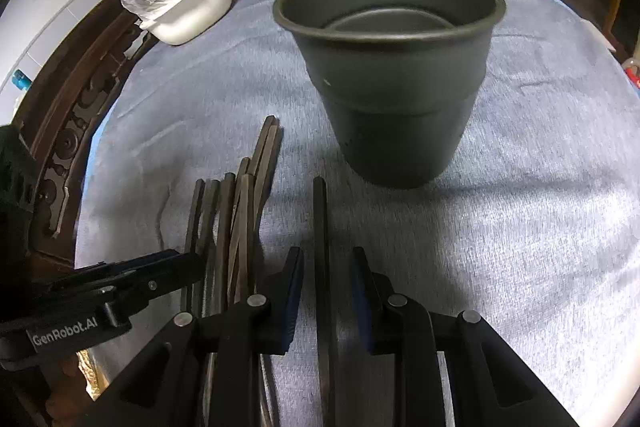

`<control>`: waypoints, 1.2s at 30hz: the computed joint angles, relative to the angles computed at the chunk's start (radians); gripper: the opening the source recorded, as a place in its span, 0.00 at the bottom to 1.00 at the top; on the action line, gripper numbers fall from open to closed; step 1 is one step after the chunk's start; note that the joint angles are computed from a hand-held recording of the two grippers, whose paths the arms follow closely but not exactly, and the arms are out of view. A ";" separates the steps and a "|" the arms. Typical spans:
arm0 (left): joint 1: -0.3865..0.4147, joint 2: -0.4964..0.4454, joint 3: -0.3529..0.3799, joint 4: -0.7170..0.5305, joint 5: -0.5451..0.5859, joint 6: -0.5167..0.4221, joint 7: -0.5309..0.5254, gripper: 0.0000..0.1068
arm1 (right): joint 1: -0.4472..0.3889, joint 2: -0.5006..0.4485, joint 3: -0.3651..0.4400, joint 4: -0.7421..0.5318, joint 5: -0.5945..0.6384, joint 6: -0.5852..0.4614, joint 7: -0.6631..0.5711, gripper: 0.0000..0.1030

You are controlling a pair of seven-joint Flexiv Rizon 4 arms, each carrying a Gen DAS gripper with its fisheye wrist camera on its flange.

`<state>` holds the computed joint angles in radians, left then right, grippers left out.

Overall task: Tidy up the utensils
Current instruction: 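Close the left tool on one chopstick while the right tool grasps another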

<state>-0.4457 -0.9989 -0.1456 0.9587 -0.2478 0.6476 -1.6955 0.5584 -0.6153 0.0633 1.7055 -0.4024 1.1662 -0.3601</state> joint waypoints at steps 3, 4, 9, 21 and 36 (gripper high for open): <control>-0.001 -0.031 -0.002 -0.053 -0.007 -0.035 -0.003 0.16 | 0.007 -0.002 -0.009 -0.007 -0.017 -0.024 -0.004 0.12; 0.001 -0.037 -0.006 -0.061 -0.011 -0.041 0.000 0.15 | 0.003 -0.004 -0.006 -0.006 -0.014 -0.016 -0.005 0.09; 0.013 -0.023 -0.014 -0.033 -0.024 -0.030 0.007 0.13 | 0.003 0.010 -0.016 0.022 -0.021 0.010 0.007 0.07; 0.080 0.084 -0.064 0.171 -0.108 0.086 0.114 0.14 | 0.013 0.070 -0.042 0.124 -0.043 0.113 0.079 0.06; 0.061 0.080 -0.016 0.153 -0.068 0.055 0.032 0.14 | -0.010 0.074 -0.016 0.145 -0.019 0.136 0.084 0.06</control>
<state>-0.3847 -0.9192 -0.1612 1.1113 -0.3156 0.7026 -1.6631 0.5487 -0.5410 0.0473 1.8504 -0.4212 1.3024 -0.2762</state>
